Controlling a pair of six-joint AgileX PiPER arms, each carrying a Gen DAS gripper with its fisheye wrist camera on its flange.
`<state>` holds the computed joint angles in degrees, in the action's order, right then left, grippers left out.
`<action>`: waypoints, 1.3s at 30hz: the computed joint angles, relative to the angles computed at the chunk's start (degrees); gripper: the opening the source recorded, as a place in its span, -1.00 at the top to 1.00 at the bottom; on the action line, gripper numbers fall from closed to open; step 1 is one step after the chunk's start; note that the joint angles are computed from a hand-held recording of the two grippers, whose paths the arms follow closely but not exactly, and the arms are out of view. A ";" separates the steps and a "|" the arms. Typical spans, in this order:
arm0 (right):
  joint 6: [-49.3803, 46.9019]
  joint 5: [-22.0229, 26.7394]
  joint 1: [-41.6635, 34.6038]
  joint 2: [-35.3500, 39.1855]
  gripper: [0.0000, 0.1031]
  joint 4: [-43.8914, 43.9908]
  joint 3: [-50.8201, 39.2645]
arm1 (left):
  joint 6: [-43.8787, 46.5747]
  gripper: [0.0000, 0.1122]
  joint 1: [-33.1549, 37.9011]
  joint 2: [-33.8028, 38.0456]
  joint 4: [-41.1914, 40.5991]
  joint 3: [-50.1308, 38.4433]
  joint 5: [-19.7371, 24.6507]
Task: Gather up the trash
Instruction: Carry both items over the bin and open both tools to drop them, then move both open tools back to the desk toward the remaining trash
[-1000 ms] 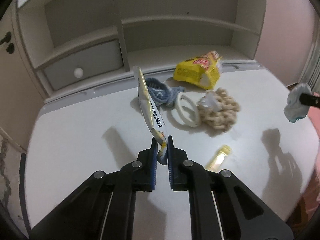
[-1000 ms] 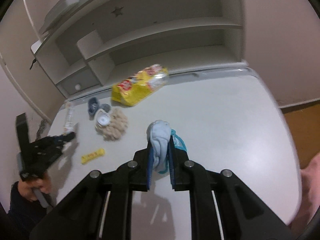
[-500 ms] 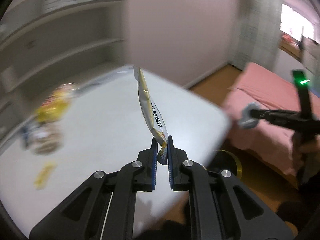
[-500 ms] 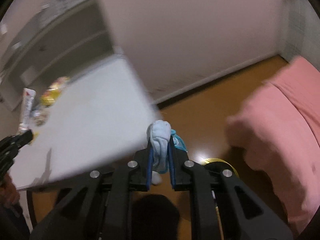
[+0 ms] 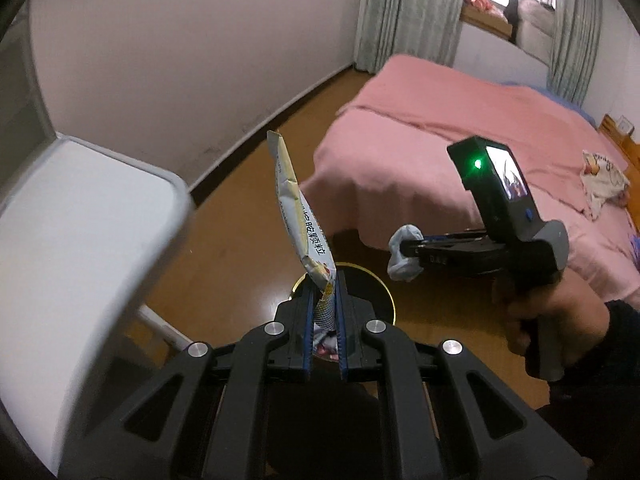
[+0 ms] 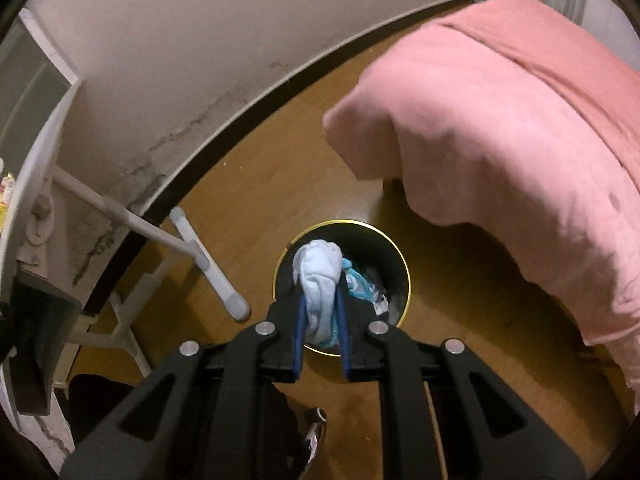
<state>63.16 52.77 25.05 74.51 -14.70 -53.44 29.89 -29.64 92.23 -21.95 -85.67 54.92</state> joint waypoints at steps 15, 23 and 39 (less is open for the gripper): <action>-0.67 -5.37 -3.77 -1.01 0.00 0.87 2.92 | -2.94 0.85 -3.02 6.65 1.63 -3.17 1.71; 2.23 -4.82 -5.39 -3.84 -0.01 -0.73 3.84 | -3.03 0.85 -4.15 13.29 0.27 -8.13 3.72; 7.14 -5.15 -11.10 -9.96 -0.07 -3.02 8.31 | -5.45 0.54 -9.63 23.16 0.36 -18.86 7.64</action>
<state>70.30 47.62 13.95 64.55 -17.71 -45.13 24.44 -39.27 115.39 -21.59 -104.53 62.57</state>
